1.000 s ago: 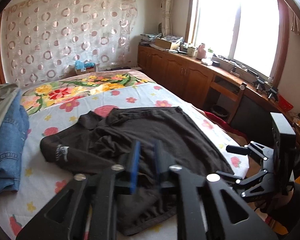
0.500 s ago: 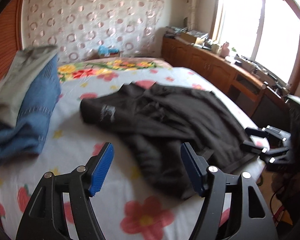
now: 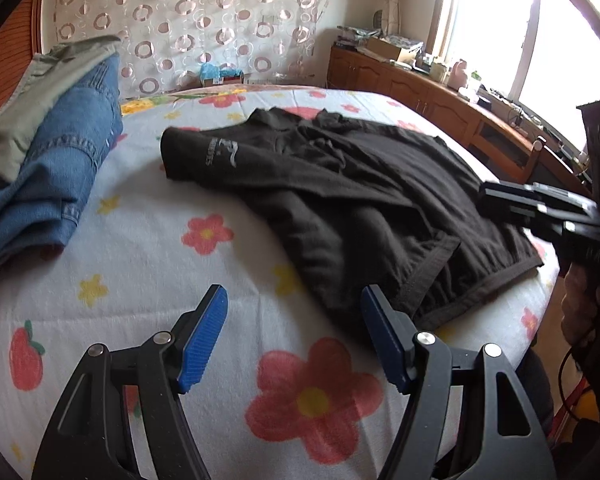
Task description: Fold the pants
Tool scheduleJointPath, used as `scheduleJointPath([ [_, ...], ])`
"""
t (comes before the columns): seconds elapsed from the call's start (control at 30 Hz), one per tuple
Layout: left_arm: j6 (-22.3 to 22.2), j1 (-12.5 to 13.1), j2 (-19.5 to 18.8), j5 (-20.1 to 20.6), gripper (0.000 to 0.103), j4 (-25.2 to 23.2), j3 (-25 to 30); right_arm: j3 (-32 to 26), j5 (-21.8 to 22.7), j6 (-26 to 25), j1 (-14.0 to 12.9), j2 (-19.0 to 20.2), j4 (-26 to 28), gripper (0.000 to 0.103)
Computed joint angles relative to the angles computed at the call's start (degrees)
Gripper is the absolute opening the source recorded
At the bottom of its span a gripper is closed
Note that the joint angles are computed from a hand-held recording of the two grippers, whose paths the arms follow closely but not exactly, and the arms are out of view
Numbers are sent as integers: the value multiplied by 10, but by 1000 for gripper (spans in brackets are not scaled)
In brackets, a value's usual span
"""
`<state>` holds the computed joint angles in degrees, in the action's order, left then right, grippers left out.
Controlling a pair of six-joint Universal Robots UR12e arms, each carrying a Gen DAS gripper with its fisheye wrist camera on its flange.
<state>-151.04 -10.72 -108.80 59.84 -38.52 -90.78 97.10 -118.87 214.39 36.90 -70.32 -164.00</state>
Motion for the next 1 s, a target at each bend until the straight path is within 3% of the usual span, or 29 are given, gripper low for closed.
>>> scheduleJointPath([
  [0.4,-7,5,1,-6,71,15,-8,-30,77,-23,-25,24,44,36],
  [0.5,-8,5,0,-9,71,18,-8,-33,86,-29,-28,26,46,27],
  [0.57,-7,5,0,-7,71,19,-9,-38,99,-39,-29,29,50,8],
  [0.6,-8,5,1,-6,71,20,-9,-41,100,-48,-29,29,54,7],
  [0.77,-21,6,2,-6,71,39,-15,-36,83,-66,-21,26,20,1],
  [0.93,-47,8,9,-7,71,108,-32,-23,29,-83,-7,17,-31,1],
  [1.0,-53,10,11,-15,73,109,-30,-21,6,-91,-1,14,-43,1],
])
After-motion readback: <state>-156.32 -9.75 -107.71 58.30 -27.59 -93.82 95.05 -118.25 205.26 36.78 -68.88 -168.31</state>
